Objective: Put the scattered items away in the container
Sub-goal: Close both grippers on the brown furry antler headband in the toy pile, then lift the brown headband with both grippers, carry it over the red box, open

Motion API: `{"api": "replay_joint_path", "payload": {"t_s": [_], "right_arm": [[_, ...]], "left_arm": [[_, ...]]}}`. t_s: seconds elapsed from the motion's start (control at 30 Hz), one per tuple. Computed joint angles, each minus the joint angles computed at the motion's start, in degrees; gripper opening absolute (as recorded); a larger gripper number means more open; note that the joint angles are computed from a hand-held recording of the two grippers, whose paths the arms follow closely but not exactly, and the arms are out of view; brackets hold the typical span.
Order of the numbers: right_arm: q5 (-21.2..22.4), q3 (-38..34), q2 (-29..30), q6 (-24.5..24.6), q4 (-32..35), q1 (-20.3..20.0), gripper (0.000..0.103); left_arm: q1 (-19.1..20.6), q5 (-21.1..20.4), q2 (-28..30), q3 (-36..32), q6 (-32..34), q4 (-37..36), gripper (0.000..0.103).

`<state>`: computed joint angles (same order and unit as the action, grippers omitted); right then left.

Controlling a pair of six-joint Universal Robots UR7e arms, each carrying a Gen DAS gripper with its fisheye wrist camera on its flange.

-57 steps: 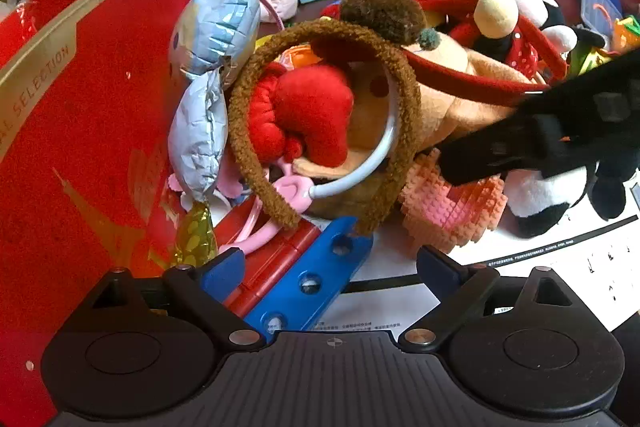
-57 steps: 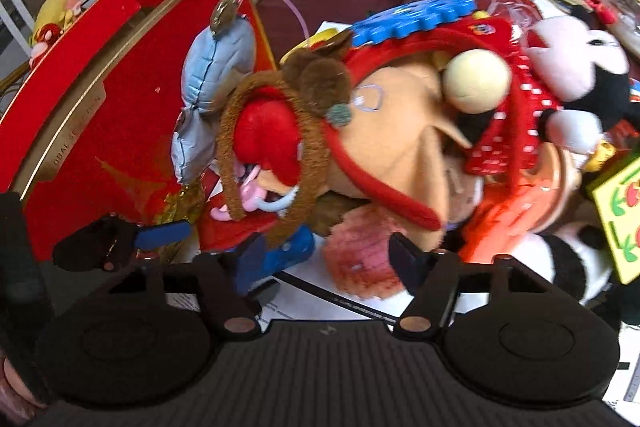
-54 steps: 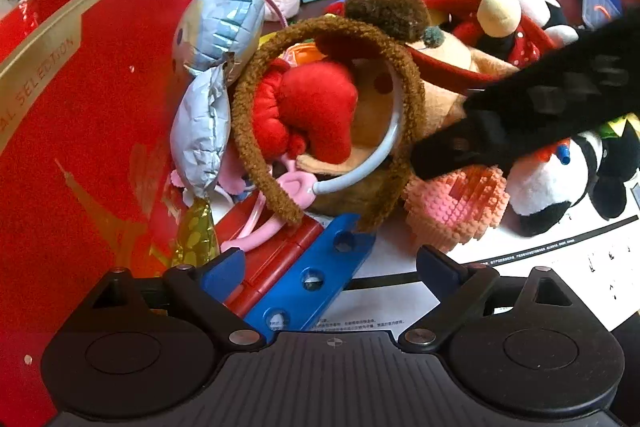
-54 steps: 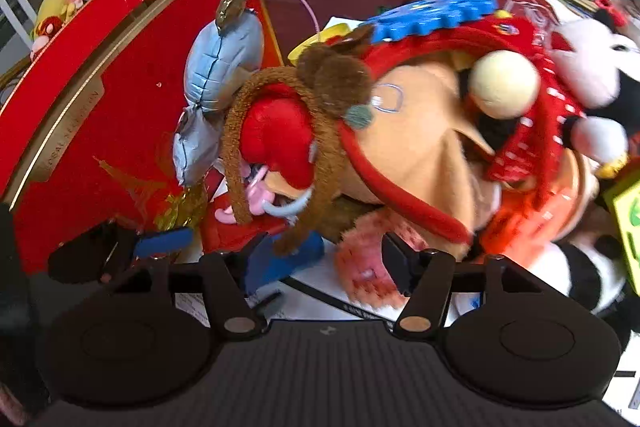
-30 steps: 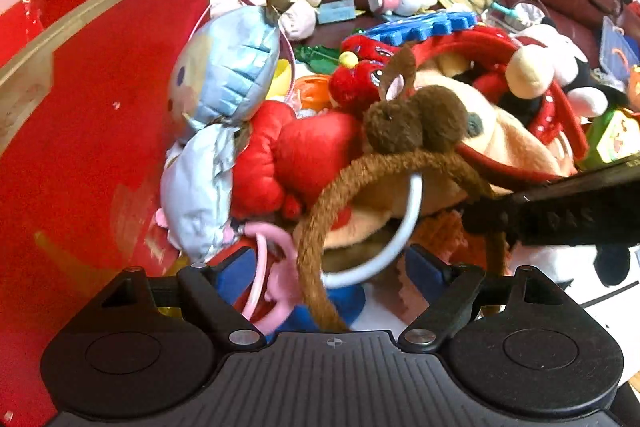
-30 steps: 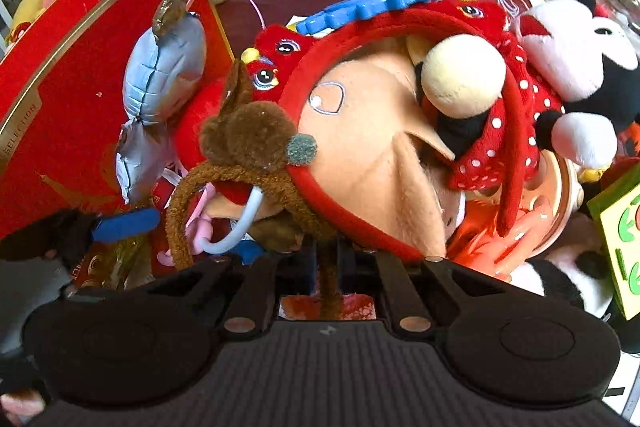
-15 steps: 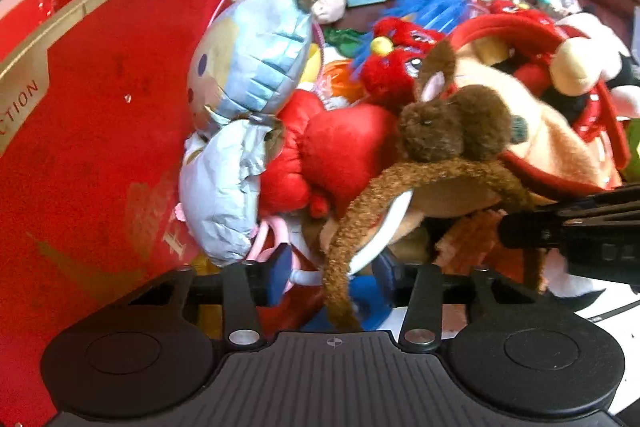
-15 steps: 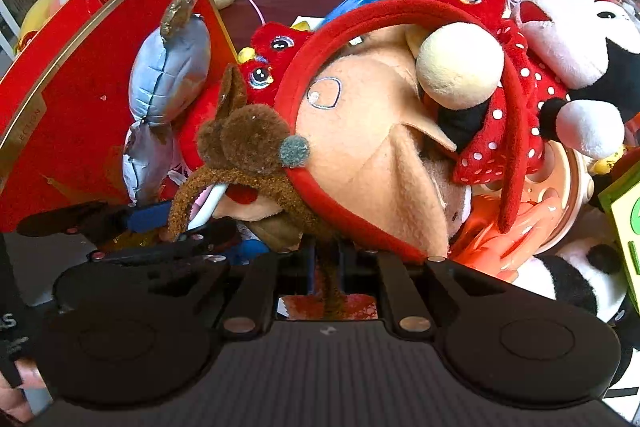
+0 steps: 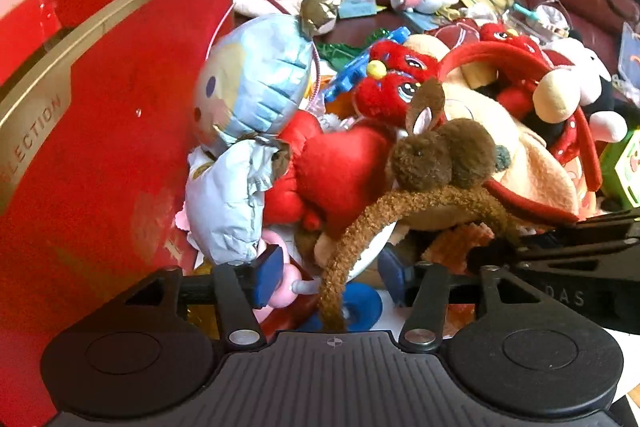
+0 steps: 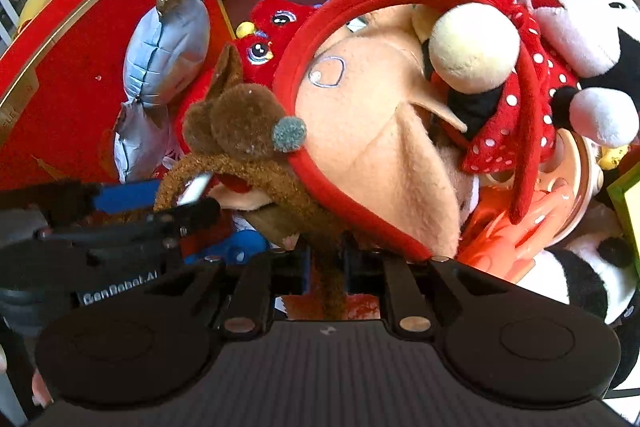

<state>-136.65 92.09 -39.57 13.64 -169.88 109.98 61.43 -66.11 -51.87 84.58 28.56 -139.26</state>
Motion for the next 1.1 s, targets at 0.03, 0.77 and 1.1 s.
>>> {"api": "replay_joint_path", "payload": {"t_s": [0.03,0.77,1.1], "right_arm": [[0.1,0.3,-0.2,0.3,0.1,-0.1,0.016],[2.9,4.2,-2.6,1.6,1.7,-0.8,0.014],[1.8,2.6,-1.6,1.3,3.6,-0.7,0.019]], "left_arm": [[-0.1,-0.3,-0.1,-0.1,-0.1,0.4,0.067],[0.0,3.6,-0.5,3.4,-2.1,4.0,0.014],[-0.7,5.9,0.6,4.9,0.3,0.6,0.004]]}}
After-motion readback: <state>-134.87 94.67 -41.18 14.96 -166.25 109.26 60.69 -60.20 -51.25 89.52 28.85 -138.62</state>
